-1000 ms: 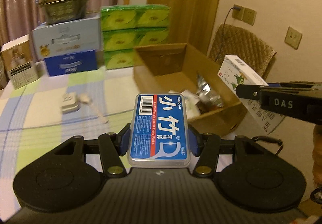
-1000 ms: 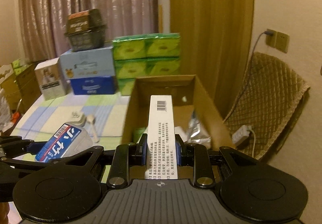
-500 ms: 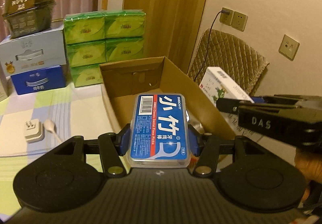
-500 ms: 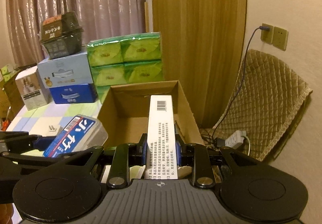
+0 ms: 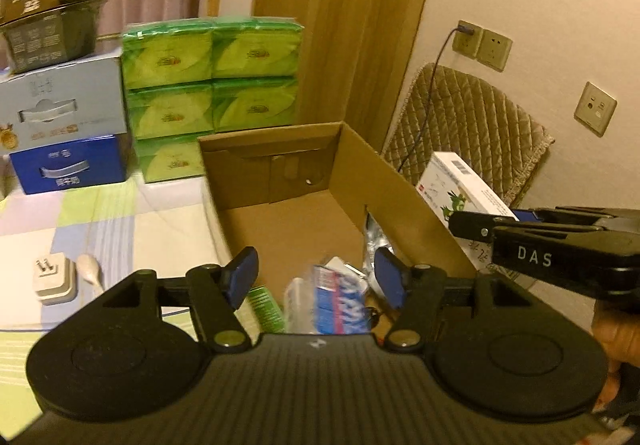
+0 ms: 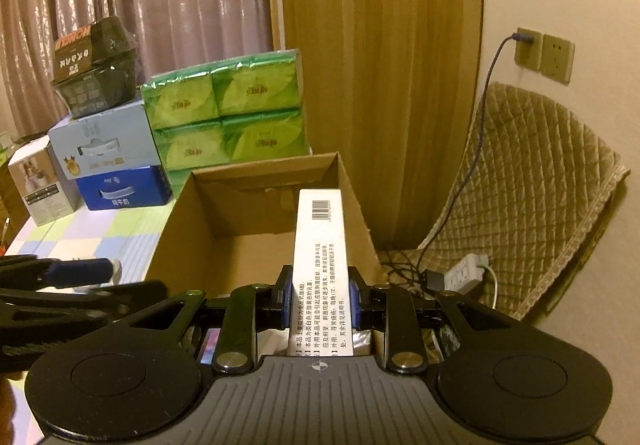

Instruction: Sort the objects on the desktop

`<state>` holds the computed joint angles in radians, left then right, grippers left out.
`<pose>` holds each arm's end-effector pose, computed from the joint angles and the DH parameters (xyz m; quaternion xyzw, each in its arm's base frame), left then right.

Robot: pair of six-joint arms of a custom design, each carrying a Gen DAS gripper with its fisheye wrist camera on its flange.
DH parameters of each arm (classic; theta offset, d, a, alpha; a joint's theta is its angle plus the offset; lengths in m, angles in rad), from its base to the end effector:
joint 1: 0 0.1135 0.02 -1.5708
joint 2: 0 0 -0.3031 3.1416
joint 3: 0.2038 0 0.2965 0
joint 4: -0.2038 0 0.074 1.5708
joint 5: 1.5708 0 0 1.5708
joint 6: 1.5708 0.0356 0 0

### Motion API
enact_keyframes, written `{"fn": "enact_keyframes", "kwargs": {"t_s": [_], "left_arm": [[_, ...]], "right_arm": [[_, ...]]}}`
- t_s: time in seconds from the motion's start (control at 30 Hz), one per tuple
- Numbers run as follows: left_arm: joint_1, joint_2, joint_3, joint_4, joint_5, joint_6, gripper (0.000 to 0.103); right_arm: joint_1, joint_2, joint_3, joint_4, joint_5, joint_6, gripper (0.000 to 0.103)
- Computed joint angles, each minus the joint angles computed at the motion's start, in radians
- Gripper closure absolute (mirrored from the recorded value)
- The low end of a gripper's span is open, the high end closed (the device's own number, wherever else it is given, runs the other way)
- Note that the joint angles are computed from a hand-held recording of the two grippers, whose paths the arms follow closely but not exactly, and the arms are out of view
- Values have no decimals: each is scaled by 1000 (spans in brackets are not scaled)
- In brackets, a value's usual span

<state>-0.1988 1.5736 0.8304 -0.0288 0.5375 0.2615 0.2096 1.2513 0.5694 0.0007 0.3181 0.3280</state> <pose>0.3397 -0.0870 0.1914 0.3032 0.8412 -0.2328 0.3824 0.2682 0.0457 0.1970 0.1208 0.8857 -0.0250 0.4476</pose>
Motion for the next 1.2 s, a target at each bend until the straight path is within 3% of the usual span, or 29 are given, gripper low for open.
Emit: {"fn": "enact_keyframes", "kwargs": {"t_s": [0.37,0.53,0.67,0.83,1.2], "left_arm": [[120,-66,-31,-35,59,50,37],[189,-90,-41,-66,95,88,36],[255,-98,-54,-95,114,123,32],[353,-110,-74,-144,148,176,28],[559,-166,-114,-274,217,351,19]], "right_arm": [[0,110,65,62,-48,12,76],[16,53,27,59,-21,42,45],[37,-42,-42,37,-4,80,39],[95,-209,-134,-52,52,187,27],[360,-397,-218,-311,226,438,24]]}}
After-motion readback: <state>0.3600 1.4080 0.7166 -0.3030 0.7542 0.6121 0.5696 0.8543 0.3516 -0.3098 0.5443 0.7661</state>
